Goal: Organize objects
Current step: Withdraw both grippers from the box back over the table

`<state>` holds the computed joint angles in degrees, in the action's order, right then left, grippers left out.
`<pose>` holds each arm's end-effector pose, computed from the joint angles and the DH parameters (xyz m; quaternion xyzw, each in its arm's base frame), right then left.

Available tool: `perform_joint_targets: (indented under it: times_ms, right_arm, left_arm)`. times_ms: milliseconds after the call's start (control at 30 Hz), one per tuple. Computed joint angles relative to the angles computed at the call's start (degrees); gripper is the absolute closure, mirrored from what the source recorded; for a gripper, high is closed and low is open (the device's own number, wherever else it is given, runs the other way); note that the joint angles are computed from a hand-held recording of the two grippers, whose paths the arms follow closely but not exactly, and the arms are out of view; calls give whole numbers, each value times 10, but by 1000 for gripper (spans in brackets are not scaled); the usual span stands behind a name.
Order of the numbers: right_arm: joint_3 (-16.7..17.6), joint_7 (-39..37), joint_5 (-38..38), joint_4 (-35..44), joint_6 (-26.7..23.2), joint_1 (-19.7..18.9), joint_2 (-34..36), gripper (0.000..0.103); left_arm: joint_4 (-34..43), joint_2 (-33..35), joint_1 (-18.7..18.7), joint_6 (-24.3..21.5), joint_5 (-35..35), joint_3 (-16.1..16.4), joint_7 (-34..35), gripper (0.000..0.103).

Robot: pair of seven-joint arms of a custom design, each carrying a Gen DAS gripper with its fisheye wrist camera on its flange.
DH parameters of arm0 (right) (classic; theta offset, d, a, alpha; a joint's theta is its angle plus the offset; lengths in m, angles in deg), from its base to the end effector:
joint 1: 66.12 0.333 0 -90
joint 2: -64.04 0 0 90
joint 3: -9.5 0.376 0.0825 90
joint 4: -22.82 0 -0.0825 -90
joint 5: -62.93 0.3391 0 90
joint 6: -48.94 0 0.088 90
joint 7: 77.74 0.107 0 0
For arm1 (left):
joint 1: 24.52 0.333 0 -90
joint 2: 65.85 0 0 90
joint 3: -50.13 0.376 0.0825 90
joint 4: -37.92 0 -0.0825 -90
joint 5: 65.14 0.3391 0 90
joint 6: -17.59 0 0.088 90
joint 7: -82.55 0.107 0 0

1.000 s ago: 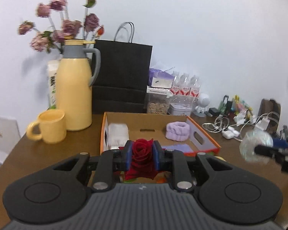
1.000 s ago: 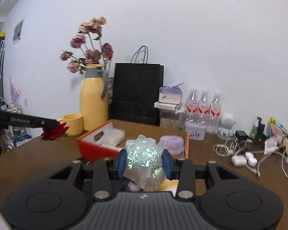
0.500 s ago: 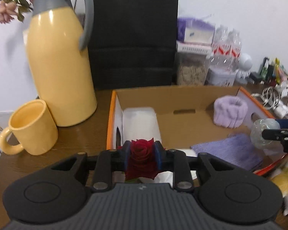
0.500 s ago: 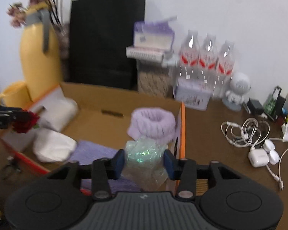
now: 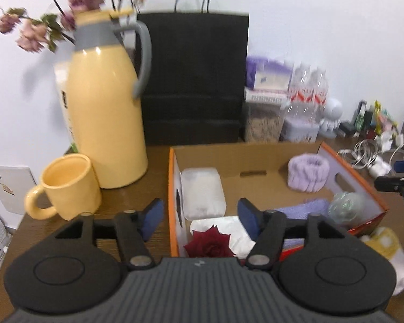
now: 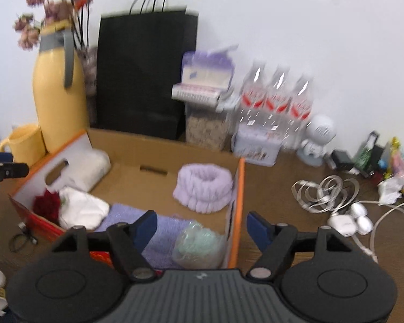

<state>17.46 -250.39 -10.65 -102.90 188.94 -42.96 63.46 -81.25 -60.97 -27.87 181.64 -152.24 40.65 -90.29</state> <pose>0.4428 0.2660 0.5020 -0.5600 0.6933 -0.3829 0.2430 0.5471 -0.0652 0.5101 -0.4333 0.7647 -0.4211 0.2239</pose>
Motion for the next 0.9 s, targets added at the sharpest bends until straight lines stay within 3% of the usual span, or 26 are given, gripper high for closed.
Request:
perform_joint_targets:
  times_ms: [133, 200, 333, 567, 733, 900]
  right_arm:
    - [31, 41, -20, -34, -41, 21, -55, 24]
    - [51, 56, -23, -53, -61, 33, -75, 23]
    - [92, 99, -16, -89, -93, 65, -103, 22]
    - [152, 182, 21, -123, -157, 135, -105, 21]
    - [166, 211, 51, -128, -192, 178, -98, 21]
    - [155, 232, 56, -137, -192, 188, -95, 21]
  left_arm:
    - [-60, -77, 19, -74, -51, 23, 46, 18]
    - [-96, -117, 22, -93, -65, 33, 77, 17]
    - [-182, -206, 32, -157, -65, 61, 112, 5]
    - [-327, -341, 70, -248, -42, 100, 160, 0]
    - [-375, -378, 93, -277, 3, 108, 140, 0]
    - [-372, -351, 93, -254, 3, 85, 122, 0]
